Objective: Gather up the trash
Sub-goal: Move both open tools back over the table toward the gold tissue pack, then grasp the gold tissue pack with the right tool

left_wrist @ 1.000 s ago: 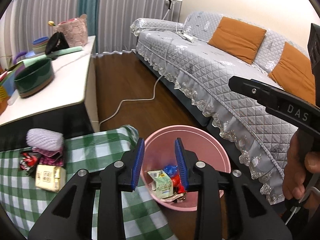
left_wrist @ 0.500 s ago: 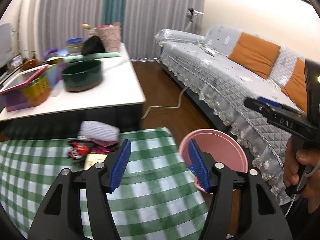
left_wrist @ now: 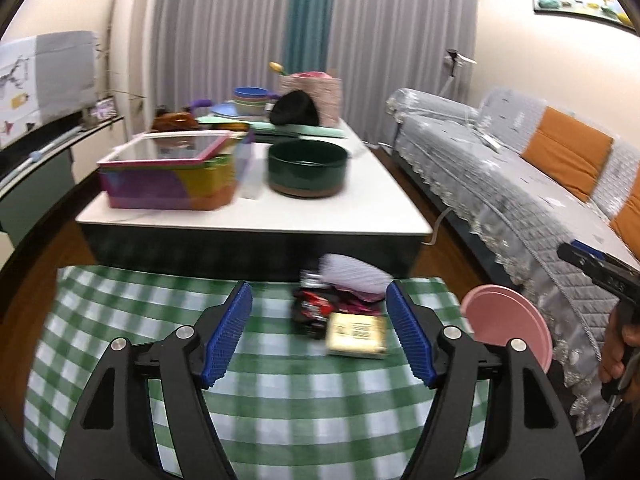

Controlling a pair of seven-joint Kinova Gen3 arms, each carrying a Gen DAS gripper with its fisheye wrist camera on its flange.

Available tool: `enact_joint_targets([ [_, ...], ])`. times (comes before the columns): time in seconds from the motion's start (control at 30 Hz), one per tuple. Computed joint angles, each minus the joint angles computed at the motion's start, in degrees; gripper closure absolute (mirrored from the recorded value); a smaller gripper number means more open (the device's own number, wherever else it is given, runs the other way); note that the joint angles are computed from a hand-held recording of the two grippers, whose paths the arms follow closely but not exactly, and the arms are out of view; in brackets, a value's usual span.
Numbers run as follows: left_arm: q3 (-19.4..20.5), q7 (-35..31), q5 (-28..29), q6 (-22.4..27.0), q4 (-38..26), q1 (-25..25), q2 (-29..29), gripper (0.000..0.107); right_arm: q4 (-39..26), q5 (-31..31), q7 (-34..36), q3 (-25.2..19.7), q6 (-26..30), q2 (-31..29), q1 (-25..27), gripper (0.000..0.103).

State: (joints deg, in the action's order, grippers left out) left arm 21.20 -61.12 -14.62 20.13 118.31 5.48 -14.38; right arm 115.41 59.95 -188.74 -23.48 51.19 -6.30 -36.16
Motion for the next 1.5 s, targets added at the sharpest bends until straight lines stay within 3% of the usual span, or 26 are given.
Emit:
enact_joint_targets([
  [0.07, -4.0, -2.8, 1.5, -0.4, 0.1, 1.6, 0.0, 0.051, -0.5, 1.4, -0.5, -0.5, -0.2, 1.4, -0.6, 0.040],
  [0.2, -6.7, -6.1, 3.2, -2.0, 0.3, 1.7, 0.2, 0.053, -1.3, 3.6, -2.1, 0.2, -1.5, 4.1, -2.7, 0.040],
  [0.43, -7.6, -7.8, 6.7, -5.5, 3.3, 0.3, 1.5, 0.065, -3.4, 6.2, -5.0, 3.1, -4.8, 9.1, -6.3, 0.040],
  [0.57, -2.8, -5.4, 3.2, -7.2, 4.4, -4.2, 1.4, 0.065, -5.8, 6.8, -3.5, 5.3, -6.0, 13.0, -8.7, 0.040],
  [0.7, -7.3, -8.9, 5.7, -8.8, 4.6, -1.0, 2.2, 0.065, -8.2, 5.9, -0.8, 7.7, -7.3, 16.2, -10.7, 0.040],
  [0.83, -8.2, -9.2, 7.5, -7.6, 3.6, -1.5, 3.8, 0.065, -9.9, 5.2, -0.4, 9.9, -8.2, 18.2, -12.3, 0.040],
  [1.0, -7.7, -7.4, 6.9, -7.6, 3.3, -3.1, 4.0, 0.065, -11.3, 5.4, -0.4, 11.7, -8.9, 20.3, -14.0, 0.031],
  [1.07, -6.7, -6.6, 5.8, -7.9, 3.5, -4.1, 3.8, 0.065, -12.1, 5.0, -0.3, 12.4, -9.4, 21.5, -14.4, 0.018],
  [1.23, -6.0, -5.8, 4.6, -8.1, 3.4, -4.8, 3.8, 0.065, -15.5, 2.3, 2.6, 14.0, -10.3, 25.4, -15.2, 0.007],
  [1.5, -6.6, -5.8, 4.0, -8.0, 3.1, -3.8, 4.8, 0.065, -21.0, -6.2, 11.3, 17.3, -12.4, 31.0, -16.3, 0.007],
])
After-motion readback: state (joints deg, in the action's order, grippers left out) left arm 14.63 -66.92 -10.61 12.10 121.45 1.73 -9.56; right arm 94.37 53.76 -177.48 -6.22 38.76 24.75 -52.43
